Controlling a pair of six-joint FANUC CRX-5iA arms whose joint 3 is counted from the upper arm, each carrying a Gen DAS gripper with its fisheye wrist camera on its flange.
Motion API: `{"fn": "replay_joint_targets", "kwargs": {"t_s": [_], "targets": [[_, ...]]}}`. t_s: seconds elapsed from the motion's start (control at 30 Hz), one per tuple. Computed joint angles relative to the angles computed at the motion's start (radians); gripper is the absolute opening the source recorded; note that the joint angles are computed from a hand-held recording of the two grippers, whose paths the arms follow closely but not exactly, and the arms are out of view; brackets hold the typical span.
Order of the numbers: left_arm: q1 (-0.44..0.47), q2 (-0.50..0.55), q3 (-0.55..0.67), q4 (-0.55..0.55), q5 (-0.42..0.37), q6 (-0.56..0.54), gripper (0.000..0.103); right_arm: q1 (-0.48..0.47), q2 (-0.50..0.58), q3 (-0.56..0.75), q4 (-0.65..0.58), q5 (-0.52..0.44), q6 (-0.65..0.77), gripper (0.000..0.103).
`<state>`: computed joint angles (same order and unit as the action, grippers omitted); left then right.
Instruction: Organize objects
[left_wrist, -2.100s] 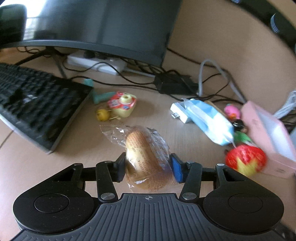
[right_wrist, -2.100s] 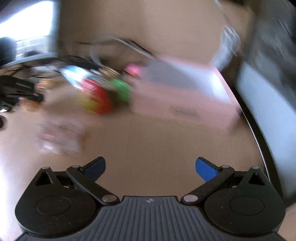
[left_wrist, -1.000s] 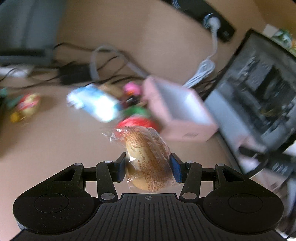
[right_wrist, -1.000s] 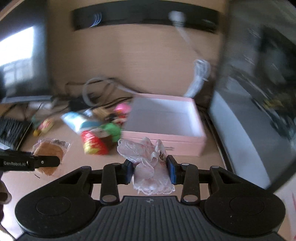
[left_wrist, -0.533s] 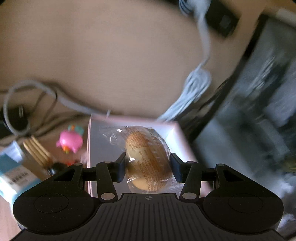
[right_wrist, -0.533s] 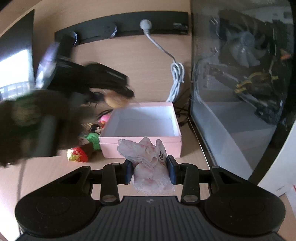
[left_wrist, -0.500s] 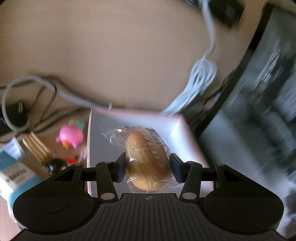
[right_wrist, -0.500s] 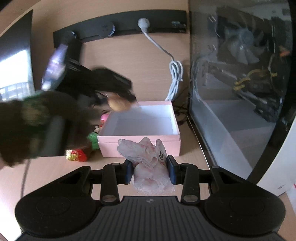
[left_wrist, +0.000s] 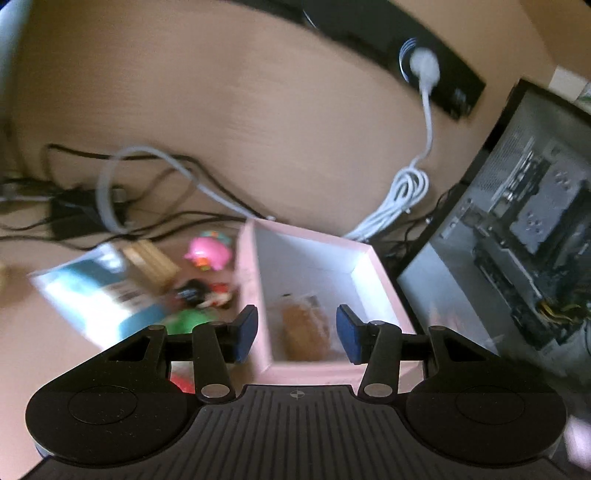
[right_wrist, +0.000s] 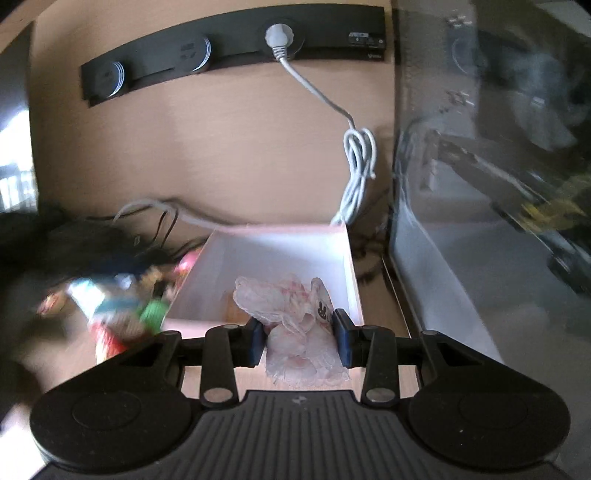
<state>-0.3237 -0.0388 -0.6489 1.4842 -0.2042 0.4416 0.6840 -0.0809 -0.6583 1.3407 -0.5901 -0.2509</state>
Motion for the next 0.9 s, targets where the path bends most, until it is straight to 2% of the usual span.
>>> {"fn": "replay_joint_targets", "kwargs": {"t_s": [0.07, 0.1, 0.23, 0.3, 0.33, 0.4, 0.47, 0.53, 0.6, 0.67, 0.73, 0.8, 0.87, 0.9], "targets": [[0.014, -0.073, -0.071, 0.040, 0.016, -0.039, 0.051, -0.044, 0.072, 0.068, 0.003, 0.019, 0.004, 0.037], [0.041, -0.111, -0.106, 0.000, 0.016, -0.008, 0.051, -0.061, 0.111, 0.104, -0.002, 0.022, 0.010, 0.037], [0.253, -0.204, -0.158, -0.396, -0.097, 0.329, 0.051, -0.082, 0.247, 0.244, -0.141, -0.004, 0.116, 0.037], [0.354, -0.239, -0.177, -0.540, -0.148, 0.463, 0.051, -0.073, 0.309, 0.329, -0.296, -0.034, 0.261, 0.053], [0.392, -0.257, -0.188, -0.578, -0.164, 0.495, 0.051, -0.067, 0.340, 0.378, -0.387, -0.061, 0.351, 0.073], [0.471, -0.296, -0.210, -0.648, -0.194, 0.554, 0.051, -0.056, 0.369, 0.421, -0.460, -0.093, 0.435, 0.077], [0.548, -0.335, -0.234, -0.688, -0.224, 0.585, 0.051, -0.035, 0.379, 0.428, -0.420, -0.143, 0.408, 0.077], [0.618, -0.366, -0.254, -0.702, -0.249, 0.593, 0.051, -0.012, 0.347, 0.379, -0.274, -0.134, 0.279, 0.078], [0.691, -0.393, -0.276, -0.693, -0.271, 0.581, 0.051, 0.006, 0.302, 0.321, -0.083, -0.062, 0.155, 0.083], [0.742, -0.410, -0.293, -0.668, -0.279, 0.564, 0.051, 0.017, 0.282, 0.298, 0.082, 0.043, 0.074, 0.093], [0.769, -0.417, -0.304, -0.625, -0.280, 0.528, 0.051, 0.030, 0.293, 0.316, 0.133, 0.170, 0.076, 0.093], [0.797, -0.419, -0.312, -0.578, -0.287, 0.458, 0.050, 0.079, 0.346, 0.385, 0.011, 0.268, 0.201, 0.093], [0.822, -0.426, -0.319, -0.544, -0.301, 0.391, 0.050, 0.160, 0.439, 0.504, -0.238, 0.285, 0.436, 0.093], [0.839, -0.430, -0.322, -0.527, -0.316, 0.356, 0.050, 0.187, 0.479, 0.552, -0.306, 0.277, 0.509, 0.093]]}}
